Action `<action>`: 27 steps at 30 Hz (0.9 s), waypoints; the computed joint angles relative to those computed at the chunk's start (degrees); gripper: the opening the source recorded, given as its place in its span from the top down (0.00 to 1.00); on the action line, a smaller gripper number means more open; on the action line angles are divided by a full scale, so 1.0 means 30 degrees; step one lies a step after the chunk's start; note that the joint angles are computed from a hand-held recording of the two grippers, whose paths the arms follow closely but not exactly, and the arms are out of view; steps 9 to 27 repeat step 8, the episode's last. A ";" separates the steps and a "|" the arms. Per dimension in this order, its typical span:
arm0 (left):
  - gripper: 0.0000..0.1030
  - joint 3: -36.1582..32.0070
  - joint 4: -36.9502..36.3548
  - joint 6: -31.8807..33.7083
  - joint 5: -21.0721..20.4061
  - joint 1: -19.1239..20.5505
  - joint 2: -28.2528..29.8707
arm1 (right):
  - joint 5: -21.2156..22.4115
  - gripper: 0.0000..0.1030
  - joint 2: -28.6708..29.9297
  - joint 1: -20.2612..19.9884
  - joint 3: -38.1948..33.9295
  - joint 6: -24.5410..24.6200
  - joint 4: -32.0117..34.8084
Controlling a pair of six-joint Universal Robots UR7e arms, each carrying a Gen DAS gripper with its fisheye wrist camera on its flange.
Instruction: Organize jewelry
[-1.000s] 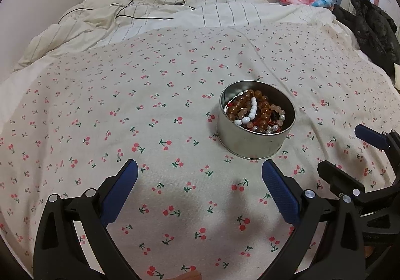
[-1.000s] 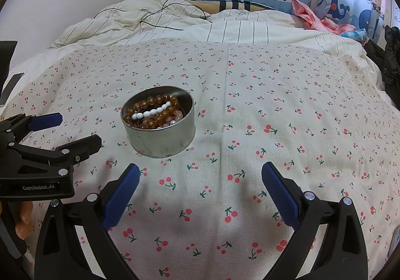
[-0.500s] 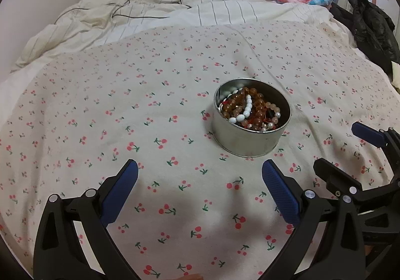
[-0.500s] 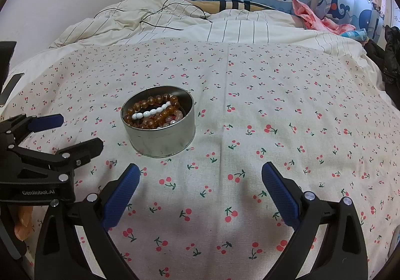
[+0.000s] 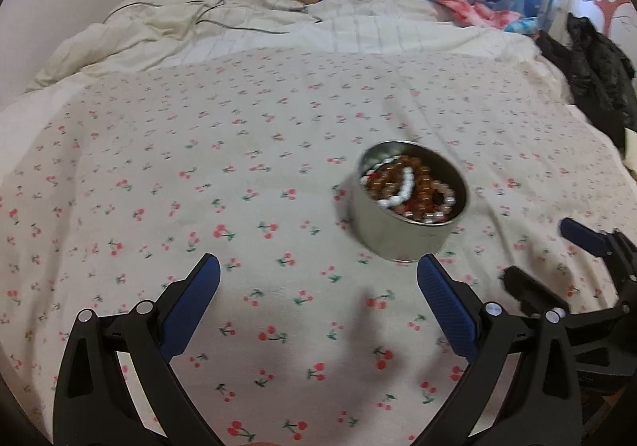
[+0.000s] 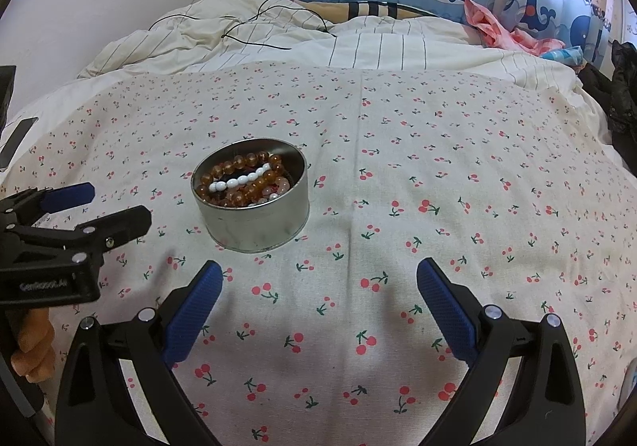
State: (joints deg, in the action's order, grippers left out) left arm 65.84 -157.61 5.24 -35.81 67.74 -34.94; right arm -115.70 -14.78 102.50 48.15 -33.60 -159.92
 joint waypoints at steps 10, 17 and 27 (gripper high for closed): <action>0.07 -0.0407 -0.0423 0.1305 0.0729 -0.0125 0.0384 | -0.0041 0.09 -0.0015 0.0015 -0.0041 0.0066 0.0062; 0.07 -0.0407 -0.0423 0.1305 0.0729 -0.0125 0.0384 | -0.0041 0.09 -0.0015 0.0015 -0.0041 0.0066 0.0062; 0.07 -0.0407 -0.0423 0.1305 0.0729 -0.0125 0.0384 | -0.0041 0.09 -0.0015 0.0015 -0.0041 0.0066 0.0062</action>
